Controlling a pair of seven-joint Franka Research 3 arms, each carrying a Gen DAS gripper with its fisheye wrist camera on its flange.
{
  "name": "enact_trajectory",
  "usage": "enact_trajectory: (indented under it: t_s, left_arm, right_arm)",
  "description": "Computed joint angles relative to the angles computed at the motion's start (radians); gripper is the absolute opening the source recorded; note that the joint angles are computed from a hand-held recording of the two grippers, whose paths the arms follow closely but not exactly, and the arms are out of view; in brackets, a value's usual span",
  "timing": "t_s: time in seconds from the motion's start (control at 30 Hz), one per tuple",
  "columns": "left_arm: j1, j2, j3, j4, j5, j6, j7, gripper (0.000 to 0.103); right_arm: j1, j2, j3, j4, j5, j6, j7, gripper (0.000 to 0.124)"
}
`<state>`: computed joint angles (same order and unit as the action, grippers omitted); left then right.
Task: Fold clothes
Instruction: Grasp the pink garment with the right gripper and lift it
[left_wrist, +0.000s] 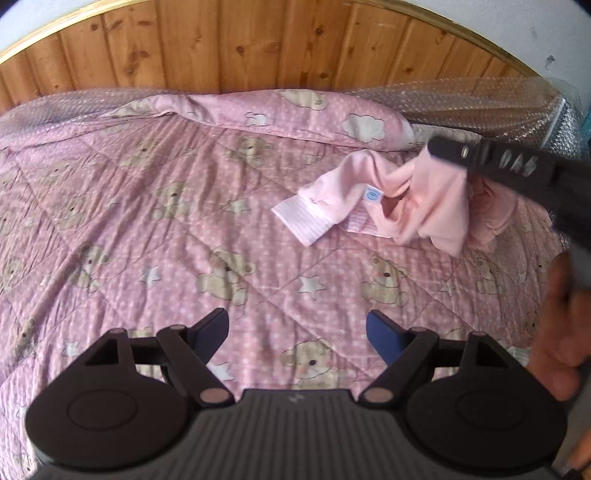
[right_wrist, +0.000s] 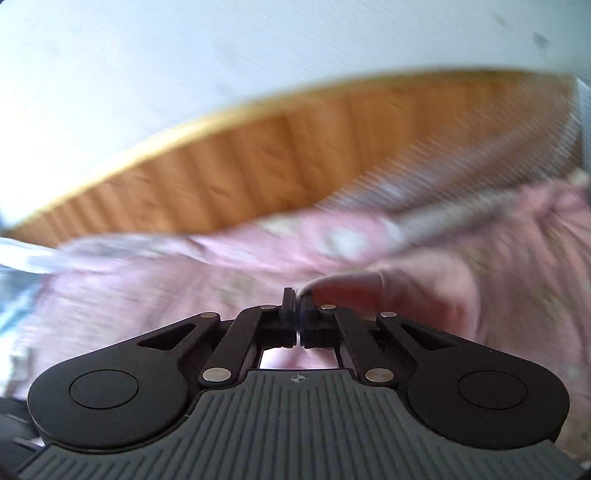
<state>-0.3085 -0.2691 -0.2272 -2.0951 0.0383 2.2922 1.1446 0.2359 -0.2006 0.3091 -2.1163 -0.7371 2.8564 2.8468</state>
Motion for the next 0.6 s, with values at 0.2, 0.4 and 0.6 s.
enact_trajectory:
  t_s: [0.2, 0.4, 0.6]
  left_arm:
    - [0.069, -0.212, 0.061, -0.136, 0.031, -0.029, -0.050, 0.083]
    - [0.125, -0.382, 0.125, -0.246, 0.050, -0.044, -0.053, 0.083]
    - [0.131, -0.479, 0.206, -0.346, 0.028, -0.080, 0.083, 0.083]
  right_arm:
    - [0.089, 0.160, 0.019, 0.300, -0.024, 0.141, -0.038, 0.000]
    - [0.225, 0.339, 0.012, 0.529, 0.004, 0.054, -0.089, 0.000]
    - [0.318, 0.518, 0.098, 0.676, 0.303, -0.326, -0.384, 0.039]
